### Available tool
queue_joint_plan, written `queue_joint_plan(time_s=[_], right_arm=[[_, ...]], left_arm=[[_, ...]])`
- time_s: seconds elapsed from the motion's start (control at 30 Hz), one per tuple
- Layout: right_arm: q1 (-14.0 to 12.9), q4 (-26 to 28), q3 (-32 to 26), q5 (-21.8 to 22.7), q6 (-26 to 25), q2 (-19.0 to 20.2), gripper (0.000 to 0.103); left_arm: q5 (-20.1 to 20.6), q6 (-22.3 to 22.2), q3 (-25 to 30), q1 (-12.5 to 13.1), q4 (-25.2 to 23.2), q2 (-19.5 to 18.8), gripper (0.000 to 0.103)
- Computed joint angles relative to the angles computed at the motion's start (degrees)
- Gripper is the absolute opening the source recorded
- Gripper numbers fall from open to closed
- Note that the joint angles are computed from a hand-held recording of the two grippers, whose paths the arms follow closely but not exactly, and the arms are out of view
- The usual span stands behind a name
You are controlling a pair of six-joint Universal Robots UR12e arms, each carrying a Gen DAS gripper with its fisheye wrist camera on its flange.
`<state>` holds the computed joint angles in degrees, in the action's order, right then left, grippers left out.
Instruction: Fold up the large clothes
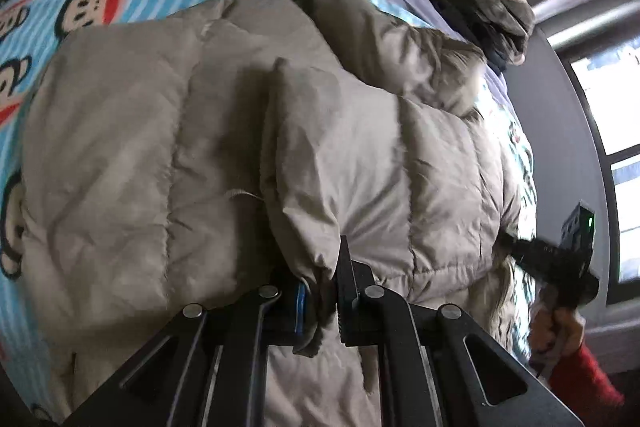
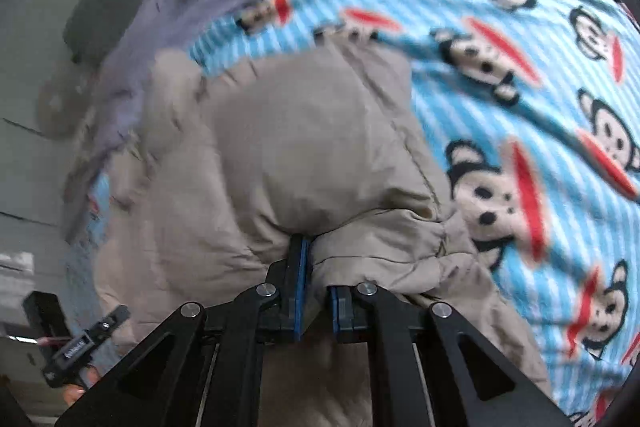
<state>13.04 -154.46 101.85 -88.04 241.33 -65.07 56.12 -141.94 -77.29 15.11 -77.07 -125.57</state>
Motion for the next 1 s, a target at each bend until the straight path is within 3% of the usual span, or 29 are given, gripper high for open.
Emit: queue_joint_plan(time_s=[0.17,0.27,0.43,0.5,0.53,0.63,0.7,0.73,0.8,0.87,0.93,1.0], right_arm=[[0.33,-2.66,1.36,0.00,2.65,0.00,0.011],[0.48,-1.79,1.23,-0.18,2.21,-0.30,0.011],[0.58,-2.06,1.47,-0.43,0.97,-0.49,0.011],[0.67,-1.61,1.21,-0.52,0.07,-0.40,0.011],[0.69,-1.02,0.99,-0.42,-0.50,-0.43,0.011],[0.66,4.84,-0.78,0.91,-3.79,-0.97,0.013],[0.64,8.21,-1.67,2.24,-7.37,-1.86,0.019],[0.66,7.83,-1.39,2.84,-9.25,-2.74,0.021],[0.54,2.60,0.53,3.17,-11.49,-4.63,0.039],[0.56,-1.85,1.94,0.06,-11.30,-5.73,0.040],[-0.08,-2.28,2.15,-3.92,-8.80,-6.13,0.040],[-2.20,-4.45,2.95,-2.56,-3.85,-5.59,0.040]], left_arm=[[4.69,-1.73,0.29,-0.51,4.79,0.88,0.013],[8.03,-2.80,-1.12,-0.23,11.91,2.60,0.013],[3.24,-0.48,0.71,0.64,8.60,2.93,0.013],[3.55,0.65,-0.05,-0.86,10.01,2.93,0.013],[4.53,1.48,-0.89,-1.58,11.27,3.06,0.013],[13.04,3.34,-3.47,-3.99,16.40,2.21,0.013],[12.34,3.08,-4.01,-3.72,16.52,1.78,0.013],[11.34,3.05,-4.23,-3.45,16.75,1.78,0.013],[10.58,2.82,-3.61,-3.21,15.56,1.48,0.013],[10.60,3.17,-2.97,-3.28,14.60,1.15,0.013],[10.72,3.63,-2.85,-3.34,14.60,1.06,0.013],[10.82,3.71,-3.20,-3.39,15.20,1.25,0.013]])
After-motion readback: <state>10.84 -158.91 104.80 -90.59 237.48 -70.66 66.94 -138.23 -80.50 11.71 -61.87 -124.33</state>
